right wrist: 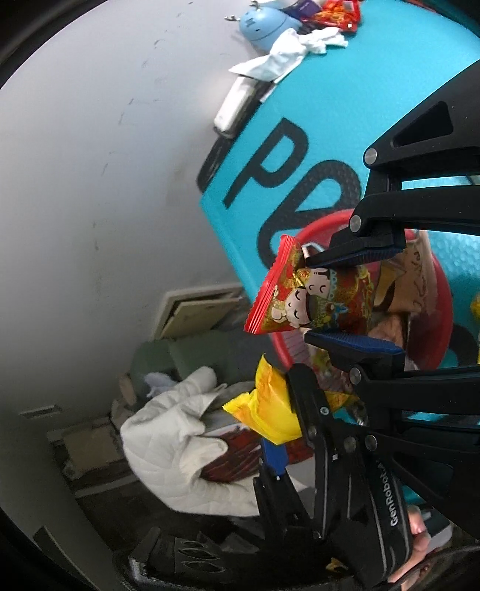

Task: Organize snacks
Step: 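Lower both packets over the red basket with both grippers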

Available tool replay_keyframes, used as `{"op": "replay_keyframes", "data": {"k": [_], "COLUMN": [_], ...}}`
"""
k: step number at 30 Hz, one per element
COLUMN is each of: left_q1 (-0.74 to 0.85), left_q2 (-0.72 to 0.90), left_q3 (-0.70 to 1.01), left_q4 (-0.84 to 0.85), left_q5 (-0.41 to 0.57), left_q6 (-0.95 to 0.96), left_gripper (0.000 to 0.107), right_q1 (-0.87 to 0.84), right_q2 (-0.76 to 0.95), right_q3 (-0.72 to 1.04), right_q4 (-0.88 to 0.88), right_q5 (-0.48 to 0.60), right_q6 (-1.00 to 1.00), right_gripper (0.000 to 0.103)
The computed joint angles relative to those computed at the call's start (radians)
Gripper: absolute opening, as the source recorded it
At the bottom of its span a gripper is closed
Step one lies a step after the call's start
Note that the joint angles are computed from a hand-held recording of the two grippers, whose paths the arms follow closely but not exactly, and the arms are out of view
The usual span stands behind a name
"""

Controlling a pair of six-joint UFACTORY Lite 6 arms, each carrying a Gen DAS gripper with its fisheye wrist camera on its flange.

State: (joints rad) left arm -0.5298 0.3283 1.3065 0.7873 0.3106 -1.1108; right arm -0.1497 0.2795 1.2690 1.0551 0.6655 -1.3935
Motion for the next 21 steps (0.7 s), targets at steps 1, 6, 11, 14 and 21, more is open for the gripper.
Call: {"op": "replay_keyframes", "data": {"k": [1, 6, 11, 14, 21], "left_q1": [0.004, 0.019, 0.024, 0.033, 0.024], "left_q2": [0.025, 0.097, 0.129, 0.152, 0.148], "left_q3": [0.019, 0.079, 0.124, 0.157, 0.158], "left_q4": [-0.047, -0.223, -0.28, -0.349, -0.262], "left_q5": [0.002, 0.002, 0.011, 0.027, 0.054], "left_q6": [0.045, 0.228, 0.302, 0.366, 0.276], "left_gripper": [0.051, 0.051, 0.051, 0.056, 0.064], "right_q1": [-0.001, 0.001, 0.001, -0.004, -0.007], "right_q2": [0.014, 0.067, 0.109, 0.121, 0.128], "right_q3": [0.009, 0.044, 0.073, 0.084, 0.085], "right_q4": [-0.008, -0.065, -0.101, -0.106, -0.104], "right_q5": [-0.004, -0.027, -0.021, -0.013, -0.013], "right_q6": [0.007, 0.048, 0.077, 0.084, 0.084], "right_gripper": [0.032, 0.033, 0.033, 0.033, 0.033]}}
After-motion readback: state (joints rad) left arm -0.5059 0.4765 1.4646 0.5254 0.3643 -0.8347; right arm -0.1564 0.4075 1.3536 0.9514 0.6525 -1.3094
